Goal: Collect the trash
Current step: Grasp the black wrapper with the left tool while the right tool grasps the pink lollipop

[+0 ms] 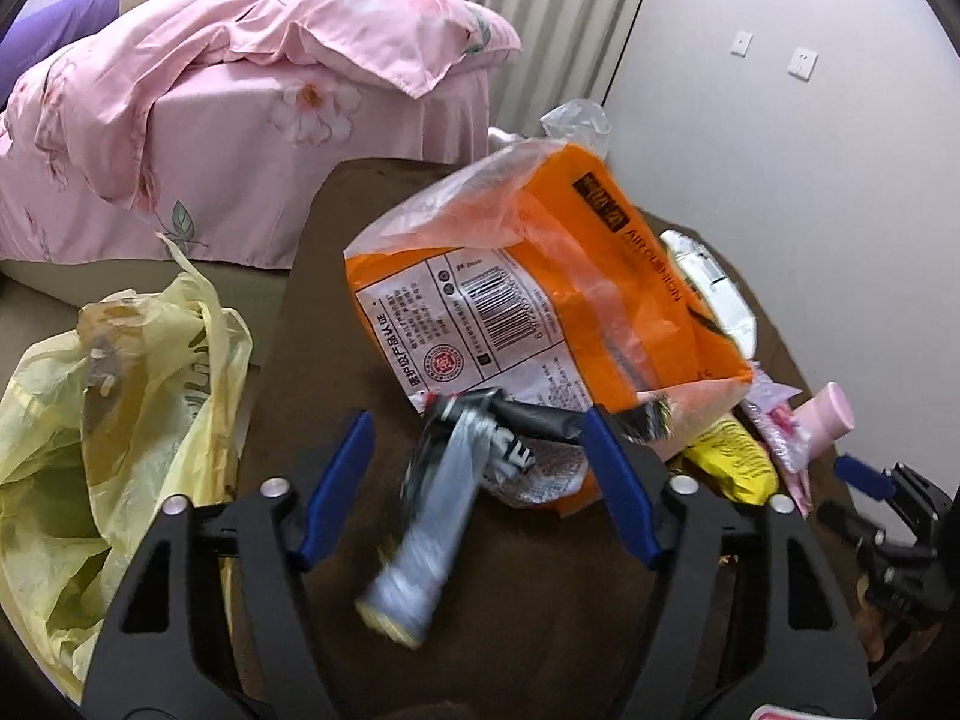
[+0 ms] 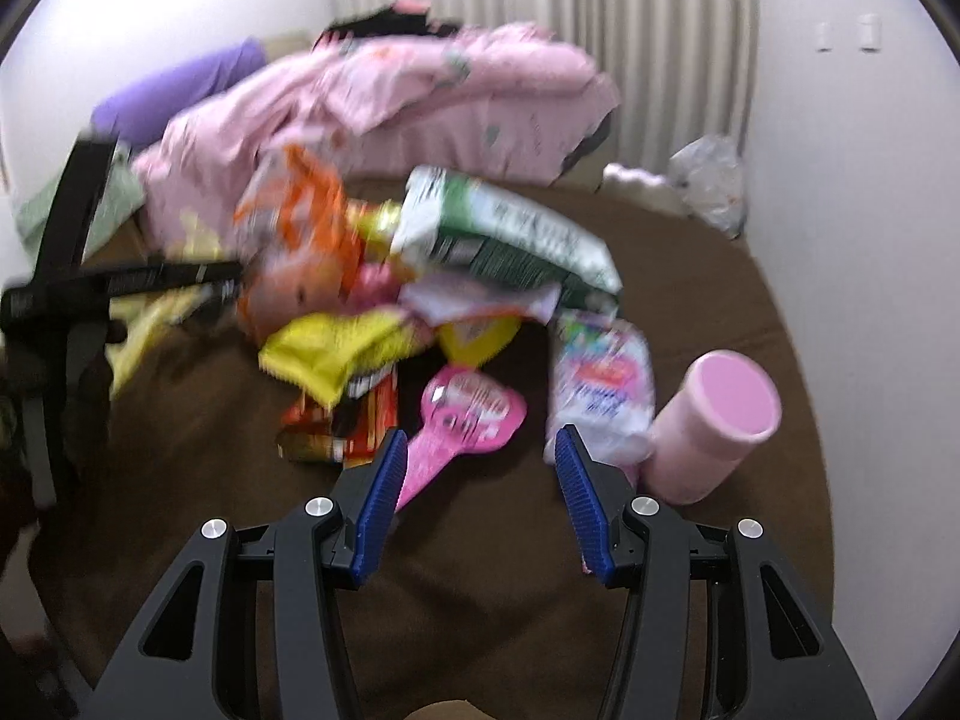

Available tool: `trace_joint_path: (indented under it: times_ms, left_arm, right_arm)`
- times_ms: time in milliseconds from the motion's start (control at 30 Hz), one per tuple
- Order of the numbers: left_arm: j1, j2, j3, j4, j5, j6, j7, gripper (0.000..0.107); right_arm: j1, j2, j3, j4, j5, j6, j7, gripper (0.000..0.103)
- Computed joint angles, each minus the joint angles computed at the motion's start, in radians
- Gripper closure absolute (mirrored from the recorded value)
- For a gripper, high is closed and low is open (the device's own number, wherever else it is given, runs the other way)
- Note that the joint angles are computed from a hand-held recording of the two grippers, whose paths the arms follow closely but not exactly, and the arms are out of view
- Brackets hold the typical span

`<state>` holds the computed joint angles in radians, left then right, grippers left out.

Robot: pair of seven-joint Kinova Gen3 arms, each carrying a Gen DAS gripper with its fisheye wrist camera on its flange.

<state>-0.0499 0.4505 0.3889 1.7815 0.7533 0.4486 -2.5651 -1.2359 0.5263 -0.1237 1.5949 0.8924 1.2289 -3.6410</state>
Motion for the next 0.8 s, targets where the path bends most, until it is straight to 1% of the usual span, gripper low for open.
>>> trace_joint_path:
  times_ms: [33,67,100,133,167,233,300,400,467,533,567,600,667,733,800]
  left_arm:
    - [0.014,0.007,-0.015,-0.012,-0.015,0.015,0.025,0.051]
    - [0.021,0.019,-0.028,-0.030,-0.029,0.047,0.046,0.061]
    - [0.023,0.023,-0.035,-0.038,-0.036,0.064,0.060,0.072]
    - [0.019,0.024,-0.037,-0.037,-0.034,0.073,0.062,0.076]
    - [-0.003,0.020,-0.023,-0.027,-0.016,0.084,0.048,0.082]
    - [-0.039,0.003,-0.007,-0.004,0.024,0.107,0.004,0.083]
    - [-0.059,-0.030,-0.012,0.028,0.054,0.138,-0.037,0.086]
    - [-0.088,-0.072,-0.028,0.073,0.102,0.205,-0.106,0.086]
    - [-0.100,-0.091,-0.043,0.102,0.126,0.249,-0.148,0.086]
    - [-0.092,-0.095,-0.068,0.118,0.129,0.278,-0.164,0.085]
    - [-0.083,-0.099,-0.080,0.131,0.134,0.277,-0.175,0.079]
    - [-0.072,-0.102,-0.093,0.141,0.139,0.270,-0.182,0.072]
    - [-0.057,-0.113,-0.119,0.161,0.158,0.258,-0.197,0.067]
    - [-0.051,-0.124,-0.143,0.170,0.176,0.267,-0.219,0.063]
    - [-0.057,-0.146,-0.163,0.192,0.214,0.265,-0.266,0.057]
  right_arm:
    - [-0.002,0.001,0.011,0.001,-0.014,-0.017,0.009,0.054]
    - [-0.013,-0.003,0.033,0.010,-0.022,-0.044,0.002,0.054]
    - [-0.017,-0.005,0.036,0.020,-0.017,-0.057,-0.021,0.054]
    - [-0.008,-0.008,0.021,0.029,-0.007,-0.060,-0.050,0.054]
    - [0.002,-0.010,0.004,0.033,0.002,-0.056,-0.072,0.054]
    - [0.002,-0.010,0.004,0.033,-0.009,-0.042,-0.092,0.054]
    - [0.004,-0.004,0.000,0.023,-0.026,-0.021,-0.087,0.054]
    - [0.013,-0.001,-0.002,0.014,-0.044,-0.015,-0.075,0.054]
    - [0.016,-0.005,0.003,0.022,-0.034,-0.035,-0.093,0.054]
    - [0.029,-0.004,0.007,0.024,-0.026,-0.063,-0.101,0.054]
    - [0.037,-0.001,0.008,0.022,-0.026,-0.076,-0.099,0.054]
    - [0.048,0.002,0.011,0.022,-0.024,-0.096,-0.096,0.054]
    - [0.079,0.016,0.014,0.008,-0.044,-0.123,-0.062,0.054]
    - [0.109,0.026,0.020,0.004,-0.068,-0.158,-0.026,0.054]
    - [0.128,0.029,0.031,0.008,-0.084,-0.189,0.001,0.054]
